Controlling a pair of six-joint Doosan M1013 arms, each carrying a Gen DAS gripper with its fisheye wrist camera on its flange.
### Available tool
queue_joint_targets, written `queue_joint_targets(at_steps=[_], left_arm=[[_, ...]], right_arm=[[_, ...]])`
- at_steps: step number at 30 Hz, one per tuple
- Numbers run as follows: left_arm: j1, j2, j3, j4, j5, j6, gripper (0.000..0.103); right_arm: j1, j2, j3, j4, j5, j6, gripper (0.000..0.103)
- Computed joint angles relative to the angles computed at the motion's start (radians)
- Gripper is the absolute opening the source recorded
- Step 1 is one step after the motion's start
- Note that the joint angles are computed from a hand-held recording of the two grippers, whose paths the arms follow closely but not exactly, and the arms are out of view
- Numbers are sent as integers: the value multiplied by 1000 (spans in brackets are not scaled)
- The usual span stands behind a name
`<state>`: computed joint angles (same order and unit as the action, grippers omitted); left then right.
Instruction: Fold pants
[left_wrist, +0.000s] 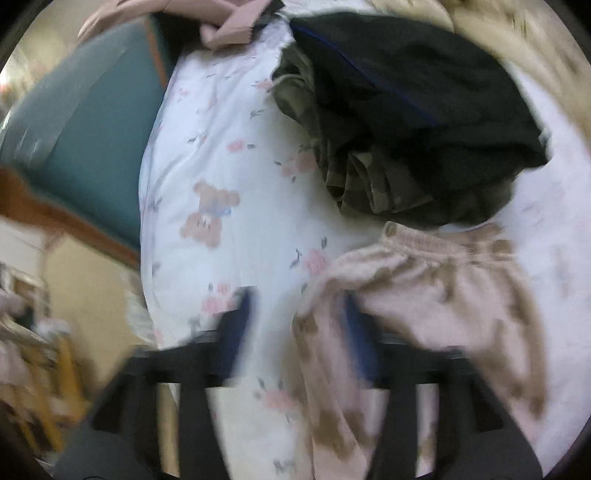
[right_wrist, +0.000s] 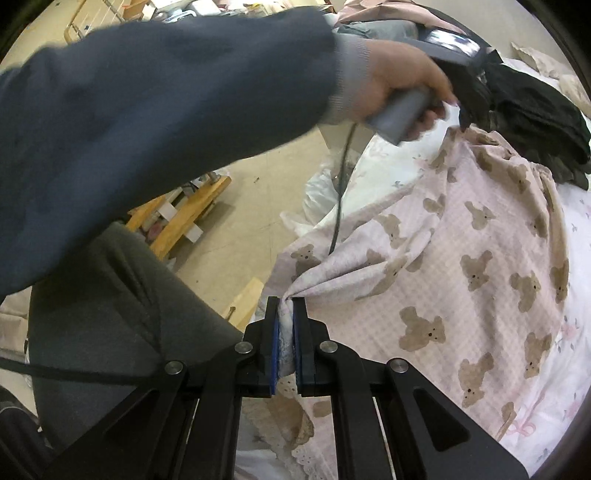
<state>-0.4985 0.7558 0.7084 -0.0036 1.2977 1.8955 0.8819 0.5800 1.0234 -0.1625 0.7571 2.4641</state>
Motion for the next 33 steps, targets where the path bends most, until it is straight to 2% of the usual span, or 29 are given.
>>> queue_joint_targets(at_steps=[1, 5, 9, 12, 16, 17, 18, 20, 22, 24, 25, 28, 31, 33], left_arm=[[15, -15, 12, -39, -2, -3, 80], [77, -108, 111, -136, -33, -29, 80], [158, -236, 279, -220, -77, -68, 80], [198, -307, 387, -240, -93, -62, 80], [224, -332, 442, -245, -70, -66, 80], [227, -332, 452, -237, -70, -71, 80], [229, -331, 460, -237, -71, -77, 80], [237, -332, 476, -250, -68, -84, 80], [246, -326, 488, -289, -50, -85, 80], [250, -318, 490, -308, -6, -92, 80], [249, -314, 489, -315, 14, -85, 80], [232, -340, 532, -277, -6, -39, 80], [214, -372, 585, -254, -12, -14, 80], [212, -380, 607, -299, 33, -5, 80]], right_arm=[[-3, -1, -1, 8, -2, 1, 6], [0, 19, -34, 3, 27, -18, 6], [6, 39, -30, 13, -2, -24, 6], [14, 65, -58, 50, -14, -44, 8], [26, 133, -158, 65, 50, -80, 14], [26, 146, -178, 70, 60, -86, 24], [24, 154, -187, 92, 51, -99, 46], [17, 160, -182, 180, -14, -137, 73], [17, 169, -199, 234, -31, -202, 72], [29, 172, -221, 190, 10, -211, 72], [29, 161, -204, 194, 7, -211, 72], [27, 84, -77, 169, -57, -127, 72], [28, -18, 79, 7, -110, 118, 72], [30, -76, 156, -149, -68, 314, 72]])
